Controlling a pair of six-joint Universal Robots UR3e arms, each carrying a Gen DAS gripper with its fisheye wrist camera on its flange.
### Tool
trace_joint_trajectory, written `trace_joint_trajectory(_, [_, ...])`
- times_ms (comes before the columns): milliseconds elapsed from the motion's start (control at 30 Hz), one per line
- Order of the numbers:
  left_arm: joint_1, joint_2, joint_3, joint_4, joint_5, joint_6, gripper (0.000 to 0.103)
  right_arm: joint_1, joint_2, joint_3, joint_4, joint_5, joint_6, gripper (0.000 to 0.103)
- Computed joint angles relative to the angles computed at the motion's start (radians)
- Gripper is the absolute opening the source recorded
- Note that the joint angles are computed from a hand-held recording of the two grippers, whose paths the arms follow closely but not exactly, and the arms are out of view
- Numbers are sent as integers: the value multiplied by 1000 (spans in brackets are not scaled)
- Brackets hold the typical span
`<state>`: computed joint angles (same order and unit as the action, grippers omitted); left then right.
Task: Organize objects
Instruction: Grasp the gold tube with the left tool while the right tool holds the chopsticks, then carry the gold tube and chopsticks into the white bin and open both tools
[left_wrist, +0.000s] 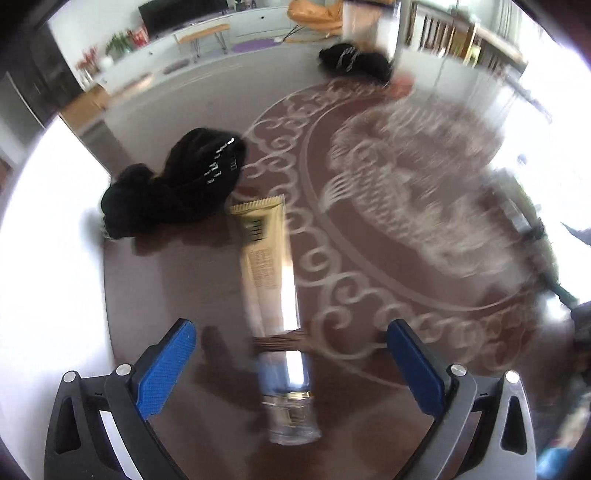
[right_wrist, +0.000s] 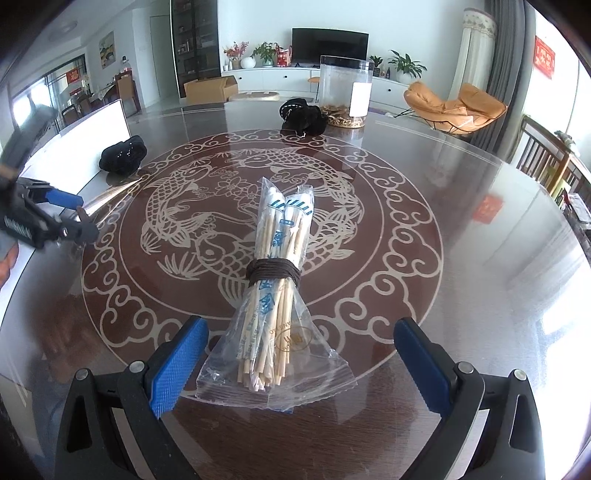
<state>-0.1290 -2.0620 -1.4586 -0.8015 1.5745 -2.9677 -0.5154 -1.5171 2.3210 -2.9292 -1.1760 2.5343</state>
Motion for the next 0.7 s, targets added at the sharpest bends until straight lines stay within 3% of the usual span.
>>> trace_joint_trajectory(67, [16, -18, 14, -4, 6, -72, 103, -1, -1, 0, 3, 4, 0, 101])
trace_joint_trajectory(133, [36, -6, -27, 55, -17, -131, 81, -6, -2, -2, 8, 9, -1, 101])
trace_joint_trajectory(200, [33, 35, -87, 117, -17, -145, 25, -10, -1, -3, 11, 13, 1, 101])
trace_joint_trajectory(333, [39, 149, -278, 214, -43, -172, 25, -49, -13, -1, 46, 65, -5, 101])
trace_joint_trajectory(500, [19, 311, -604, 480, -47, -303, 25, -10, 20, -189, 301, 61, -25, 100])
trace_joint_trajectory(533, [11, 335, -645, 512, -40, -323, 25, 19, 43, -249, 350, 43, -20, 96])
trace_joint_trajectory(600, [14, 365, -712, 581, -43, -350, 25, 83, 100, -366, 445, -1, -7, 68])
trace_joint_trajectory(633, [10, 386, -739, 607, -43, -369, 25, 113, 129, -413, 471, -28, 0, 37])
trace_joint_trajectory(700, [16, 458, -794, 631, -46, -385, 25, 178, 174, -468, 480, -127, 7, 30])
